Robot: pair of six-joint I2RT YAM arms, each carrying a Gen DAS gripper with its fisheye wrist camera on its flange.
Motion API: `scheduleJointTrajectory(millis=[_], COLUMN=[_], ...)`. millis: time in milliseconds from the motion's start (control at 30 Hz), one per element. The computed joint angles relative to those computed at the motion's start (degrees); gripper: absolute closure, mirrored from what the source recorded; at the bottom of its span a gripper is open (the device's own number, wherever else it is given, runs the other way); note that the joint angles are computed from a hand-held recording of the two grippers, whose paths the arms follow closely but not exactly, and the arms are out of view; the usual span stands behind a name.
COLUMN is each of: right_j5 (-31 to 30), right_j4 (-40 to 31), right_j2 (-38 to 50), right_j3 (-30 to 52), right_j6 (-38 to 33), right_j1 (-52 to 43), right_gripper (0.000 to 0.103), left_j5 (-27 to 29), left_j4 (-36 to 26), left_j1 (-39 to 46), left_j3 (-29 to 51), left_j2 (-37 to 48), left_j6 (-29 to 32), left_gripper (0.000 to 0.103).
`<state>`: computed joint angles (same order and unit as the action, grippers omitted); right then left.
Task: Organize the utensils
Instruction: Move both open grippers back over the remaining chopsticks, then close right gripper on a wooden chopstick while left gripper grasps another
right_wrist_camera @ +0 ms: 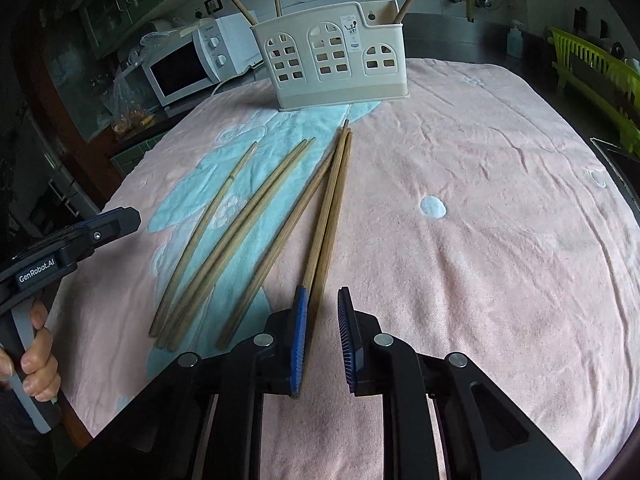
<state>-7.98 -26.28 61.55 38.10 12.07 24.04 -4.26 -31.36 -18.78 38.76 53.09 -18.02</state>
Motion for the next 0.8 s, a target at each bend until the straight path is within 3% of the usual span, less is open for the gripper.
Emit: scheduleJointTrajectory(millis=[233,567,800], right_j5=[2.4,11.27,12.46], right_j4=[1.97,2.92,3.94], right_j2=[2.63,4.59,7.23], right_j3=[0.35,1.52,2.23], right_j6=[0.56,0.41,-0.2], right_j1=[1.39,6.55,6.88], right_gripper=[0.09,0.093,0.094], left_j5=[0.33,0.94,1.58], left_j4=[0.61,2.65,4.2], left_j1=[-0.5,-1.92,-2.4], left_j3=[-0.96,-1.97,-2.35], left_j2=[0.5,2.83,4.74], left_j6=[-0.31,-1.32,-1.61], left_gripper=[0.071,0.071,0.071])
